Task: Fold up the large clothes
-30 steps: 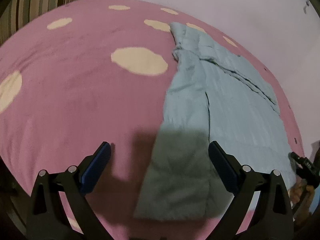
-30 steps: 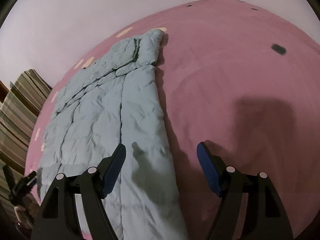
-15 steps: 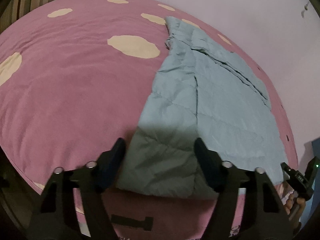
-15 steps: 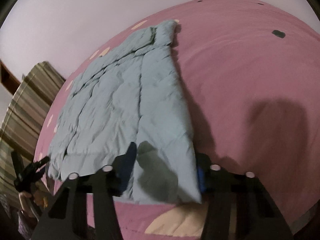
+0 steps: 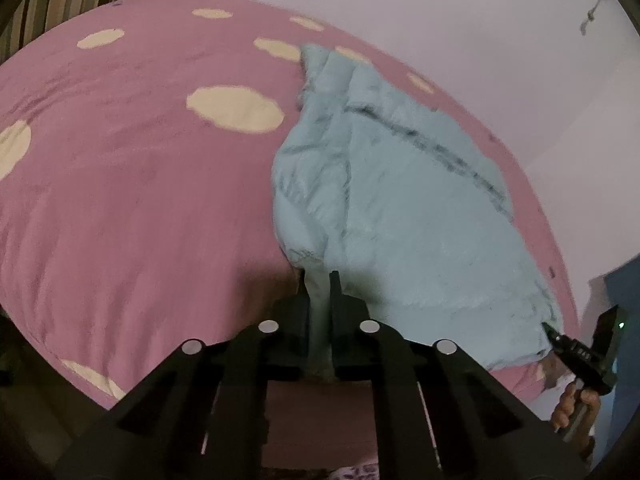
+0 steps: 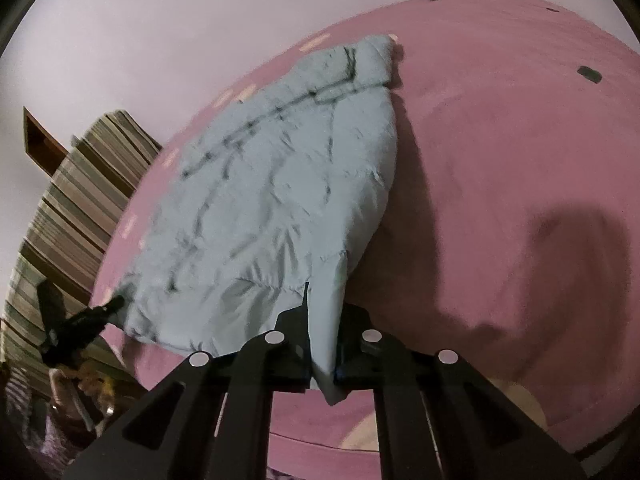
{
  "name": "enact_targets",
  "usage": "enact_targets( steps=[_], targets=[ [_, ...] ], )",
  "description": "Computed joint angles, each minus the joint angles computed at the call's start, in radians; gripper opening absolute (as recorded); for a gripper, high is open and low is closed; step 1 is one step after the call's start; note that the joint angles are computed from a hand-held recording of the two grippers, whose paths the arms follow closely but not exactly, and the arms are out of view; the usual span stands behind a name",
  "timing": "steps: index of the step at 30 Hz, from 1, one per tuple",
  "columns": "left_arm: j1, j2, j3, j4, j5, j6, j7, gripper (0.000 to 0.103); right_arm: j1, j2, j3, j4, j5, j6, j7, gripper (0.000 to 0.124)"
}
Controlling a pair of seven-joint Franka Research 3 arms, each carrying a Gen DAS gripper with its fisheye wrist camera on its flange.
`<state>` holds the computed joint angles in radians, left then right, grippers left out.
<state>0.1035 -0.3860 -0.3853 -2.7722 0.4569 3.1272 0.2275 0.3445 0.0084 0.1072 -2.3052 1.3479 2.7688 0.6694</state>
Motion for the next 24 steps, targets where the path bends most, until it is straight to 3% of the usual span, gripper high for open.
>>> enact_targets(
  steps=[7, 13, 16, 20, 24],
  targets=[
    [0.102, 0.009, -0.042, 0.106, 0.059, 0.008, 0.011, 0.005, -0.033, 0.033, -0.021, 0.123, 0.114, -0.137, -0.061, 0.006],
    [0.310, 0.140, -0.149, 0.311, 0.228, -0.012, -0.064, 0.005, -0.056, 0.172, -0.004, 0.348, 0.086, -0.138, -0.024, 0.006],
    [0.363, 0.264, -0.162, 0.451, 0.343, -0.060, -0.117, 0.005, -0.075, 0.289, 0.013, 0.505, 0.026, -0.134, 0.054, 0.006],
    [0.337, 0.451, -0.124, 0.645, 0.453, -0.159, -0.134, 0.005, -0.090, 0.453, 0.033, 0.716, -0.092, -0.121, 0.195, 0.006],
    [0.273, 0.616, -0.062, 0.807, 0.474, -0.245, -0.088, 0.005, -0.072, 0.635, 0.012, 0.936, -0.272, -0.135, 0.404, 0.006]
  ],
)
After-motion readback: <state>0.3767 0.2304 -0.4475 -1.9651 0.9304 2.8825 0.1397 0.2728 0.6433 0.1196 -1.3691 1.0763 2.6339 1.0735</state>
